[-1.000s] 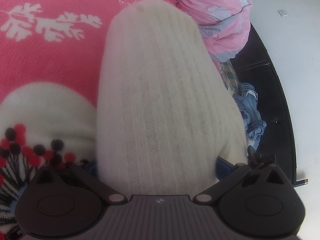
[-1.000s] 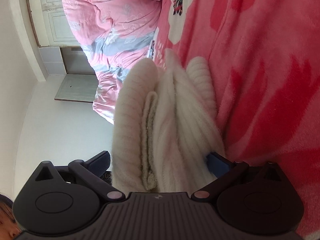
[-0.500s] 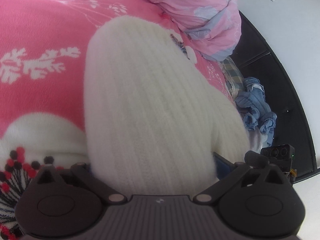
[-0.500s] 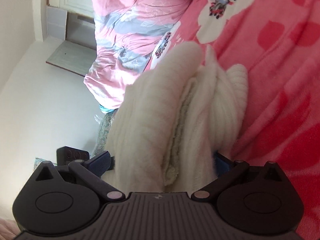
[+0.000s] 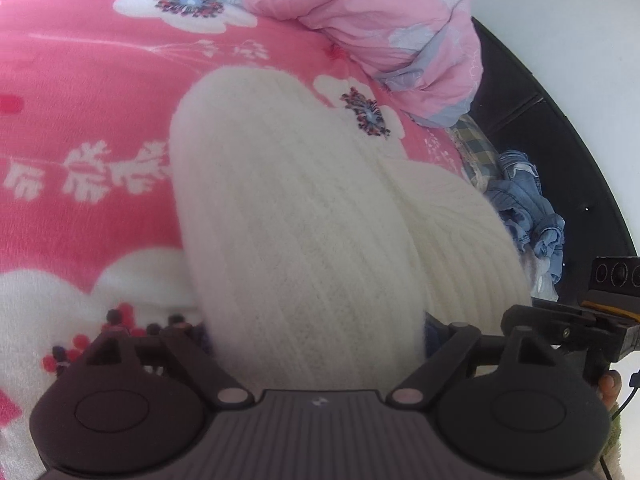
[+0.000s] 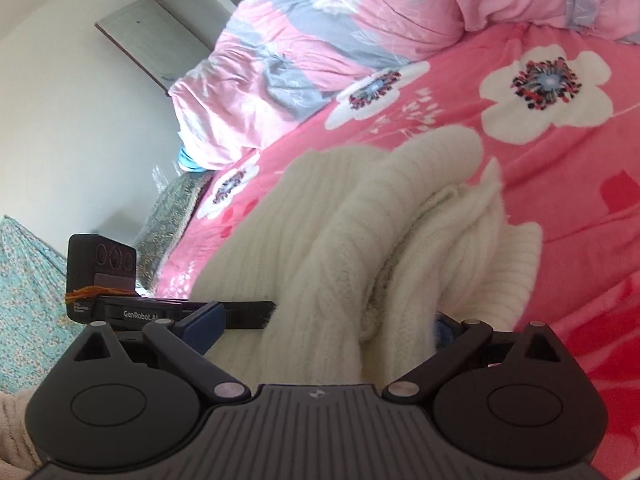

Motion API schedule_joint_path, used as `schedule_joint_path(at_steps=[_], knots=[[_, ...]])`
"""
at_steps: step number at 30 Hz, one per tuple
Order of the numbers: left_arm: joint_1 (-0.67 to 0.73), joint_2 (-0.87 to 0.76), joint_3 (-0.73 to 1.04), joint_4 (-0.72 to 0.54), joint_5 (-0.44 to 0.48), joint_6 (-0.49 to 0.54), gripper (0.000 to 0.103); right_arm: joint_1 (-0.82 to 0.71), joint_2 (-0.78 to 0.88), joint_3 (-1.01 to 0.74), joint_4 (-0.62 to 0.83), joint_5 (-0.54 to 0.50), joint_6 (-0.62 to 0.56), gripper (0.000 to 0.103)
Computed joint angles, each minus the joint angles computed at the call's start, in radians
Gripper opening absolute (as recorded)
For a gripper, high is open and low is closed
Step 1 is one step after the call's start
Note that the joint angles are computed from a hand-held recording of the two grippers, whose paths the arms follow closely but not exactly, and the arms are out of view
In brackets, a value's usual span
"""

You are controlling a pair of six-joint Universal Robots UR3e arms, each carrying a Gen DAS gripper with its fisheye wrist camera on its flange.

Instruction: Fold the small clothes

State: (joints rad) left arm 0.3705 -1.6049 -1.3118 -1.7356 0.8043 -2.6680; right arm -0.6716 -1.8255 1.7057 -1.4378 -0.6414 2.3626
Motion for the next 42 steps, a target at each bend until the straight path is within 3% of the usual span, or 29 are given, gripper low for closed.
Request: schedule_joint_path(at_steps=[4, 8, 12, 16, 20, 24, 33, 35, 39, 42], knots=[[0.023, -0.023, -0.021, -0.031, -0.005, 0.044, 0.094, -0.158, -0.060, 0.056, 0.097, 0.006, -0.075, 0.103], [0.011, -0.036, -0.009, -0.016, 0.006, 0.043, 0.098, -0.326, 0.033, 0.038, 0.292, 0.051, -0.155, 0.103], [-0.007, -0.054, 0.001, 0.007, 0.029, 0.032, 0.102, -0.352, 0.187, 0.114, 0.169, 0.084, -0.035, 0.103], [-0.017, -0.055, -0.002, 0.032, 0.052, 0.034, 0.103, -0.293, 0.336, 0.122, 0.106, 0.129, -0.015, 0.103], [-0.026, -0.051, 0.003, 0.038, 0.072, 0.029, 0.103, -0.234, 0.367, 0.170, -0.024, 0.103, 0.042, 0.103], [-0.037, -0.062, 0.030, 0.026, 0.091, 0.016, 0.103, -0.245, 0.390, 0.090, 0.236, 0.061, -0.112, 0.103], [-0.053, -0.068, 0.025, 0.058, 0.100, -0.014, 0.103, -0.165, 0.638, -0.113, 0.429, 0.195, -0.174, 0.103], [-0.052, -0.074, 0.025, 0.058, 0.098, -0.017, 0.103, -0.143, 0.682, -0.164, 0.519, 0.232, -0.257, 0.103], [-0.046, -0.072, 0.017, 0.061, 0.093, -0.016, 0.103, -0.114, 0.661, -0.190, 0.557, 0.241, -0.350, 0.103], [-0.033, -0.063, -0.002, 0.061, 0.078, -0.001, 0.103, -0.152, 0.682, -0.213, 0.796, 0.272, -0.604, 0.103]])
